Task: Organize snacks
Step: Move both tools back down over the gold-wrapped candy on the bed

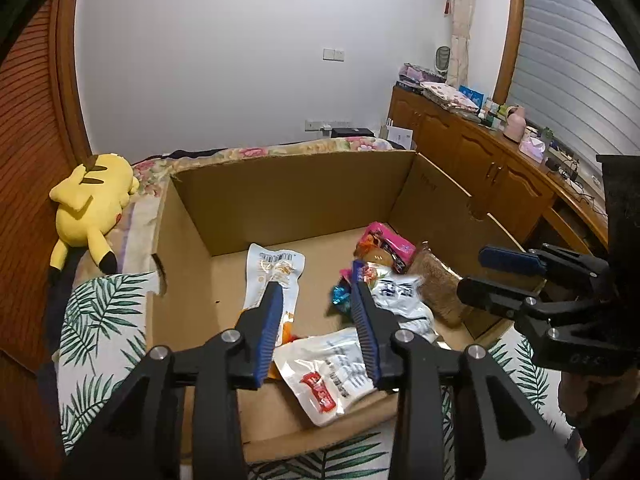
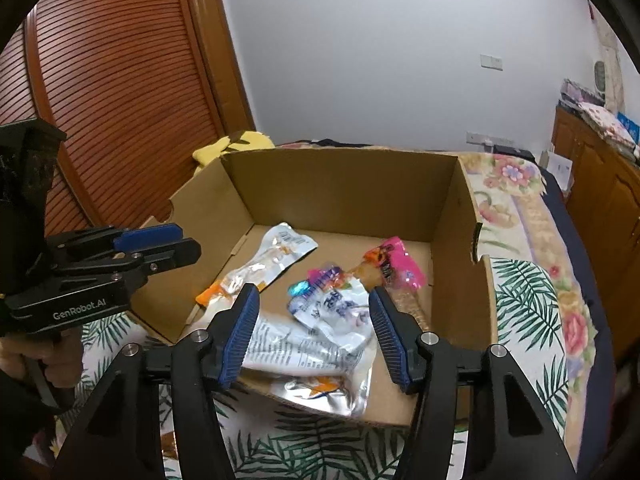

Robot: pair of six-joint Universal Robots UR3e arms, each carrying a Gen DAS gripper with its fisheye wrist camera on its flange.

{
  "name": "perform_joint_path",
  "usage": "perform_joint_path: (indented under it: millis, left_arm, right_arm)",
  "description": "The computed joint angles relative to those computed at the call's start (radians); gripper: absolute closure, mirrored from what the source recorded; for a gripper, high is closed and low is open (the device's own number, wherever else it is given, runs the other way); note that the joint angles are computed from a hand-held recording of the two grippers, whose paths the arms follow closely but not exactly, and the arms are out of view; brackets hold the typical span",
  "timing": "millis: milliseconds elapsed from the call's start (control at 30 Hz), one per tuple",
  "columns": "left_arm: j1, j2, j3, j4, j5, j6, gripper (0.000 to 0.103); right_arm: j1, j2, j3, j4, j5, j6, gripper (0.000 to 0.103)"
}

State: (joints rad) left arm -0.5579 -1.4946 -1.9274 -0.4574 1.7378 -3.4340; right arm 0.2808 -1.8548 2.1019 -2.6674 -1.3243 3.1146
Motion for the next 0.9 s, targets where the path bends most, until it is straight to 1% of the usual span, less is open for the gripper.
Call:
perform_joint_path:
  millis: [200,433,667,733,900]
  left_arm:
    - [-0.033,0.08,-0.047,-0.012,0.023,-0.005,0.065]
    - [-0.107,0.198,-0.102,-0.06,0.08,-0.036,0.063]
    - [-0.196,0.307,-0.157,-0.121,0.146,-0.096,0.062]
    - [-0.238,0.327,-0.175,-0.132,0.179,-0.127,0.062]
    - [-0.308,0.382,-0.236,-0.157,0.207,-0.194,0.061]
  right_arm:
    - [0.004,-0.078,0.025,0.026,-0.009,0.022,0.045]
    - [0.072,-0.207,0.062,0.068,-0.065,0.073,0.045]
    - [0.249,-0.269,0.073,0.07,-0.181,0.163,0.045]
    - [0.312,-0.263,0.079,0.054,-0.224,0.194,0.045]
    - [0.478,-0.23,0.118,0.0,-0.332,0.288,0.044]
